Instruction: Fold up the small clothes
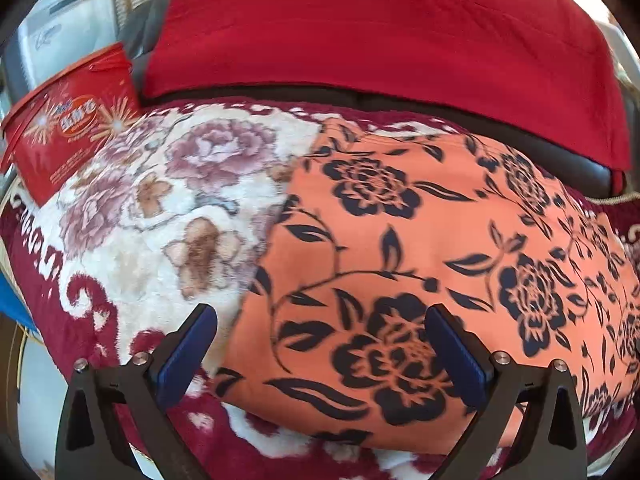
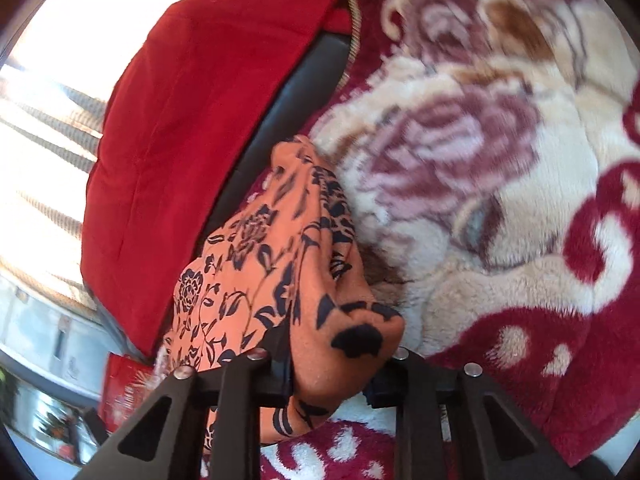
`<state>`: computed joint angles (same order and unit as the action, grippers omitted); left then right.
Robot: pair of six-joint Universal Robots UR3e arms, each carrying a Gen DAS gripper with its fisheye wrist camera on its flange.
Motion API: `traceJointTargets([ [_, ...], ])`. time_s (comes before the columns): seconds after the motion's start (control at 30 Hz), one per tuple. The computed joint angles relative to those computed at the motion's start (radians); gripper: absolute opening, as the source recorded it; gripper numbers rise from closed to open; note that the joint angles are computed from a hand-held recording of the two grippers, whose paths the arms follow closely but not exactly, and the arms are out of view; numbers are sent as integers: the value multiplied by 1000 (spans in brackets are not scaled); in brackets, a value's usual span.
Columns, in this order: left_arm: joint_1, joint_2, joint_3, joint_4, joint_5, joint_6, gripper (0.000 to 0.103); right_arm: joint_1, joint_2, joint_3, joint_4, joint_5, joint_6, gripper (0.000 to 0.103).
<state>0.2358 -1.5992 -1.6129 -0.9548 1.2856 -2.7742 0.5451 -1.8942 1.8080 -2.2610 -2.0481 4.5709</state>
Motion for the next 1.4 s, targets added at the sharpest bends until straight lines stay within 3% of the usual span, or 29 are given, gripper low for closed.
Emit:
traceJointTargets([
  [0.17, 54, -26, 45, -33, -20, -21, 103, 92, 137, -192, 62, -115, -46, 23],
  [0.33, 99, -34, 63, -34, -20, -16, 103, 132, 321, -474, 107, -121, -156, 22],
  [0.53, 188, -33, 84, -58, -70, -3, 103, 132, 644, -896, 95, 12, -289, 22],
  [0.67, 260, -39, 110, -111, -145, 6, 103, 121, 889, -1195, 166, 127, -310, 22],
  [0.73, 296, -37, 117, -144, -201, 22, 103, 97, 969, -1257, 182, 224, -293, 27],
  [0.8, 313, -41, 134, -200, -250, 56, 103, 79, 994, -1228, 155, 273, -272, 29],
  [0.87, 335, -56, 180, -341, -343, 142, 103, 89, 964, -1125, 41, 250, -285, 32],
  [0.9, 343, -63, 204, -417, -389, 190, 103, 91, 936, -1066, -14, 260, -288, 42],
  [0.93, 348, -67, 226, -496, -431, 245, 103, 74, 897, -983, -100, 310, -298, 62],
  [1.0, 341, -75, 267, -641, -489, 352, 103, 39, 839, -856, -274, 414, -299, 72],
  [1.1, 313, -49, 275, -778, -536, 480, 103, 19, 751, -710, -441, 444, -310, 72],
  [1.23, 243, -26, 282, -916, -547, 624, 103, 21, 626, -579, -467, 325, -361, 69],
  [1.33, 151, -20, 241, -859, -487, 593, 103, 4, 549, -515, -378, 254, -375, 58],
  [1.4, 114, -17, 219, -819, -473, 566, 103, -20, 501, -425, -390, 241, -359, 57],
])
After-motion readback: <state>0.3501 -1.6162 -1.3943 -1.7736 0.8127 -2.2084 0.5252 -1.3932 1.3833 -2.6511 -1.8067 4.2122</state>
